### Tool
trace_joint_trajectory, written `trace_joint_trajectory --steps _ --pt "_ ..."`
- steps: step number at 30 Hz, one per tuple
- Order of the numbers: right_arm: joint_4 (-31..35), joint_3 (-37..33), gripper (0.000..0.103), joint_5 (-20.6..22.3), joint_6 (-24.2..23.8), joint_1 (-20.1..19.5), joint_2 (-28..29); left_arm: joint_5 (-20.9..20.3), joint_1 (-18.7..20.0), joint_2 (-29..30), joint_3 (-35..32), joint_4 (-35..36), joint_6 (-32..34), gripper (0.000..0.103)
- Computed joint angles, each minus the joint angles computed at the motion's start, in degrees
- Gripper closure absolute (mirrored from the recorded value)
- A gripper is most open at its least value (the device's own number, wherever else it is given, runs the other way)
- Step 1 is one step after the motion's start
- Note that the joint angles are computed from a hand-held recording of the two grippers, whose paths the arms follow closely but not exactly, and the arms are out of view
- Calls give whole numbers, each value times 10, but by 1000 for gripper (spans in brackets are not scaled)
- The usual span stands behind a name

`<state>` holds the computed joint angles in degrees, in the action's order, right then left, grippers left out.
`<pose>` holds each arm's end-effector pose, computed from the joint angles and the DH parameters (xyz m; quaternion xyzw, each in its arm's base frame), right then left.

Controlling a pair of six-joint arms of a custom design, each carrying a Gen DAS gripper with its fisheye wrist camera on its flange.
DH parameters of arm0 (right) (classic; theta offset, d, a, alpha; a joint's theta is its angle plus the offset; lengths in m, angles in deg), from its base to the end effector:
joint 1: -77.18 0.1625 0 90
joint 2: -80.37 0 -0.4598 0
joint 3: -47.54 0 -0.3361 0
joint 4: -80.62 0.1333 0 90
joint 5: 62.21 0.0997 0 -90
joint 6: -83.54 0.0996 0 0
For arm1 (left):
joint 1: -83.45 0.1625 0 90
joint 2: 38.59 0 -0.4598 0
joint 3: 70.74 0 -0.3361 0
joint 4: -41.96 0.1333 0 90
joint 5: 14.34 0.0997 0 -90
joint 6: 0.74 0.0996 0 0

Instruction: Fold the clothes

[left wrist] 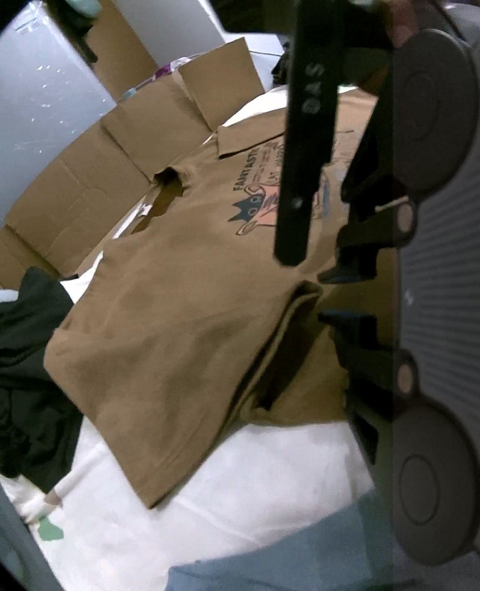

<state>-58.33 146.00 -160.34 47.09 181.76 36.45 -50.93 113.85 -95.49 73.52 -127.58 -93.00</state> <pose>0.2704 -0.5660 0.0998 0.4323 -0.8976 -0.0612 0.0603 -0.2002 -0.3647 0.1396 -0.2212 0.8639 -0.4201 0.1681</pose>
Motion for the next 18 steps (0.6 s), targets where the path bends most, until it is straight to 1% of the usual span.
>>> trace_joint_trajectory --steps 3,5,6,10,13,15,16,18 --pt "-2 3 63 5 -14 5 3 -3 -22 -33 0 84 -57 79" --pt "-4 7 63 6 -28 9 4 -5 -31 -56 -7 155 -100 77" --pt "-6 8 63 6 -35 11 6 -4 -36 -69 -10 193 -125 74" --pt "-19 19 62 -2 -65 19 13 5 -57 -119 -16 333 -233 72" --pt "-43 30 62 -19 -89 24 20 22 -58 -147 -25 427 -314 66" --pt "-52 33 62 -25 -95 26 23 38 -55 -164 -33 485 -360 54" --pt "-50 32 62 -23 -93 26 23 47 -54 -173 -37 517 -384 52" --pt "-46 30 62 -17 -86 25 21 62 -48 -186 -50 581 -425 52"
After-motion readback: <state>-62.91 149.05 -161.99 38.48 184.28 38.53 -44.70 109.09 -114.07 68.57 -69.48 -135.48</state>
